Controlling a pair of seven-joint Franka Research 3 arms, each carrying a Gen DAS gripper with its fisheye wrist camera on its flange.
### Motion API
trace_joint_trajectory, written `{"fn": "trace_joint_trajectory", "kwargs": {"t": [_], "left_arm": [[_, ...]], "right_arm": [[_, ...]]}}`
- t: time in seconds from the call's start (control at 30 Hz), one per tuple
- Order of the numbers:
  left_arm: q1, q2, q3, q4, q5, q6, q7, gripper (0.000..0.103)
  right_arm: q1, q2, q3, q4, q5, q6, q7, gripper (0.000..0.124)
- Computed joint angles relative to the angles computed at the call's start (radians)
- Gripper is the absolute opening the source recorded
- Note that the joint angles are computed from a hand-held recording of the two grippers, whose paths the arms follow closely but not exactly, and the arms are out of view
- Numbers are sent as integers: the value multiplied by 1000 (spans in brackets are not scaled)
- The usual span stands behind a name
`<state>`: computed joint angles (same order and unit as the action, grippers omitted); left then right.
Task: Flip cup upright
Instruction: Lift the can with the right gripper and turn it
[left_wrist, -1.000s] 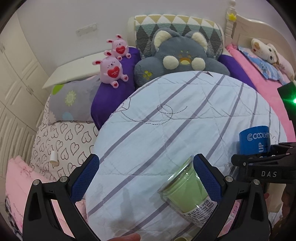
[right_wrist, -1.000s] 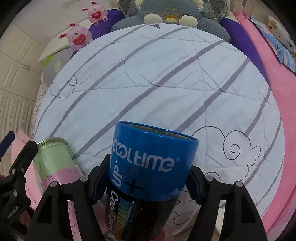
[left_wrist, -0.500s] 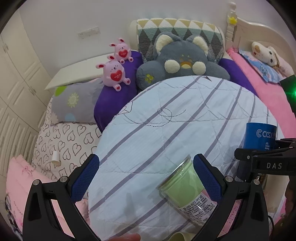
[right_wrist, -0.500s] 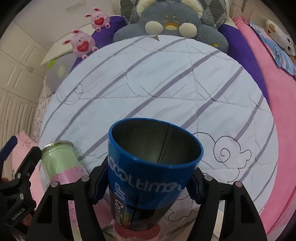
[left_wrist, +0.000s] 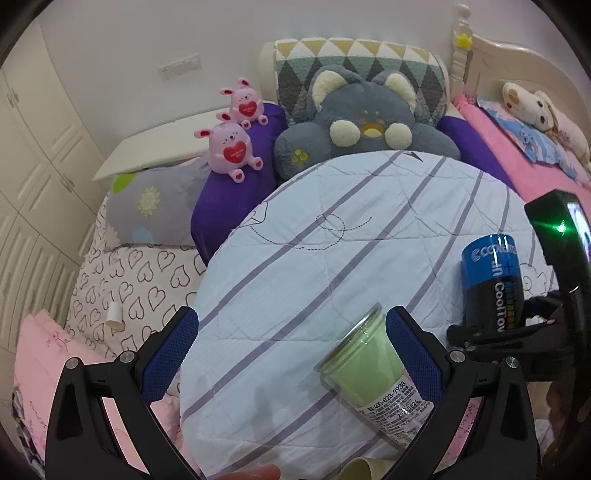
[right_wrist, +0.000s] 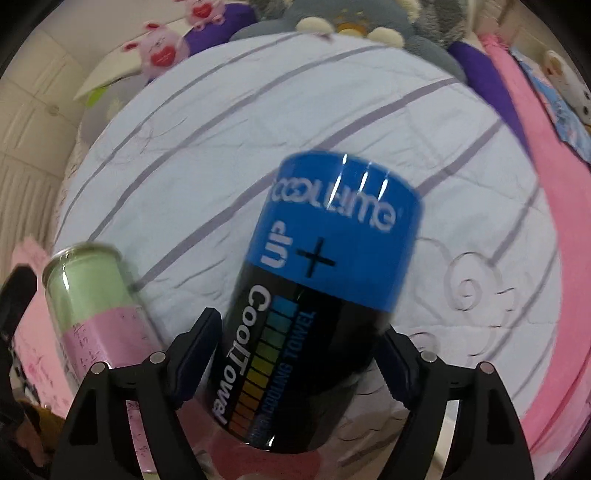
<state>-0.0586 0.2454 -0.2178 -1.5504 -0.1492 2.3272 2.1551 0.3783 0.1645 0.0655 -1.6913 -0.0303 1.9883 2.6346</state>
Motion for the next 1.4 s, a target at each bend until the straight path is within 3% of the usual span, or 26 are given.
{"fn": "trace_joint_trajectory", "kwargs": {"t": [0.03, 0.23, 0.6, 0.9, 1.17, 1.4], "left_arm": [[-1, 3, 1, 4, 2, -4, -5, 103], [3, 3, 1, 4, 2, 4, 0, 103], [7, -33, 1, -25, -19, 15, -9, 103], [9, -88, 11, -70, -62, 28, 8, 103], [4, -225, 40, -212, -149, 62, 61, 103], [-36, -405, 98, -421, -224, 92, 127, 103]], "right_arm": [[1, 2, -2, -2, -4, 8, 15, 75], [-2, 16, -10, 15, -28, 21, 34, 74], [6, -70, 12, -20, -104, -8, 47, 71], [-1, -176, 37, -121, -156, 48, 98, 69], [0, -280, 90, -182, -239, 54, 174, 69], [6, -389, 164, -266, -277, 44, 226, 70]]}}
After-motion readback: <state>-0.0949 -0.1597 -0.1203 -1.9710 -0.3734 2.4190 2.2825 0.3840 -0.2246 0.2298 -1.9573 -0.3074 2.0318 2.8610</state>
